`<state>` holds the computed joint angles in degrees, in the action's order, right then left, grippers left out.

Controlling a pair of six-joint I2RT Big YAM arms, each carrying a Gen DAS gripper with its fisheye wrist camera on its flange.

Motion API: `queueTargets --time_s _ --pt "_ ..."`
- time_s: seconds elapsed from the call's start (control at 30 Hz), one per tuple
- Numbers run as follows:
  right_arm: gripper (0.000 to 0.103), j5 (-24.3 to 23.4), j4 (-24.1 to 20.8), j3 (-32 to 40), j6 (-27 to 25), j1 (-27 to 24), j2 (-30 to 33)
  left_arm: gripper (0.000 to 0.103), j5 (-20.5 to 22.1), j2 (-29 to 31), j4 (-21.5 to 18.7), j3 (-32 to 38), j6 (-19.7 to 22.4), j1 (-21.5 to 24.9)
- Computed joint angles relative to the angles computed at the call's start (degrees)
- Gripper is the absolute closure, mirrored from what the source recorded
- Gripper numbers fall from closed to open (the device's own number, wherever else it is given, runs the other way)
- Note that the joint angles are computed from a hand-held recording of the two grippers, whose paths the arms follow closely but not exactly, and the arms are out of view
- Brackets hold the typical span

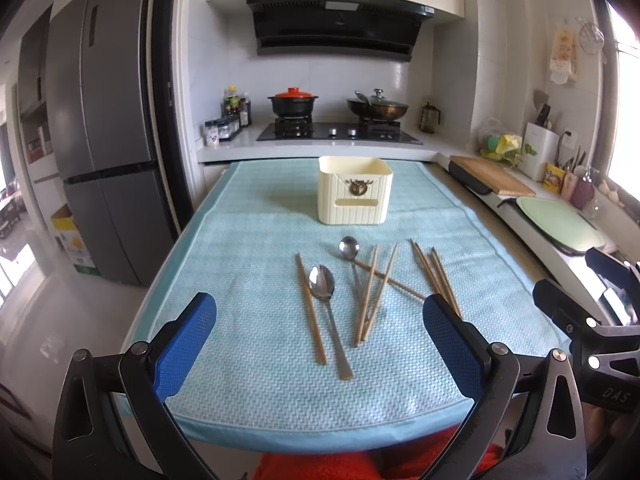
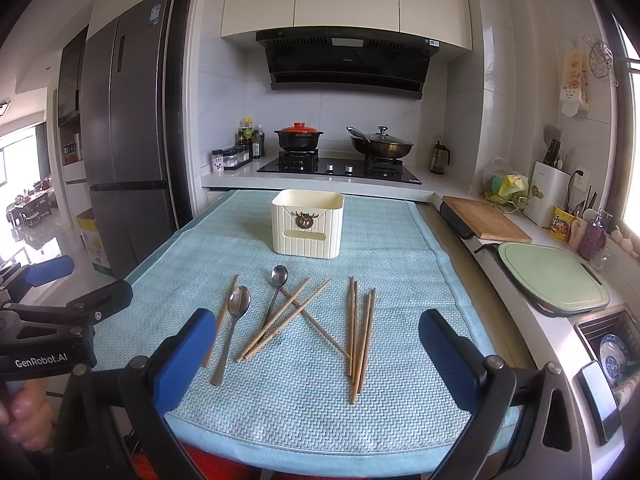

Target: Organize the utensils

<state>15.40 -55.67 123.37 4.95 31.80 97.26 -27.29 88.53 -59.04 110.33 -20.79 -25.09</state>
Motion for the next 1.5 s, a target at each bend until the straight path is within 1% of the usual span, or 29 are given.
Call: queueTargets --time_s 0.07,0.97,1.17,1.5 --pt "0.0 0.0 -0.7 1.0 0.0 0.0 0.4 0.0 0.1 0.0 0.0 0.1 0.1 0.0" --pt "0.0 -0.2 -0.7 1.2 0.1 -0.1 0.7 0.0 0.0 0.2 -0.2 0.0 -0.1 -0.4" --pt "0.0 -0.1 -0.9 1.3 0.1 -0.1 0.8 0.0 1.4 0.3 -0.4 -0.1 -0.3 -0.1" --pt "0.0 -0.4 -1.5 1.9 0.2 -0.2 1.4 0.0 3.4 1.7 -2.4 1.3 -0.8 1.2"
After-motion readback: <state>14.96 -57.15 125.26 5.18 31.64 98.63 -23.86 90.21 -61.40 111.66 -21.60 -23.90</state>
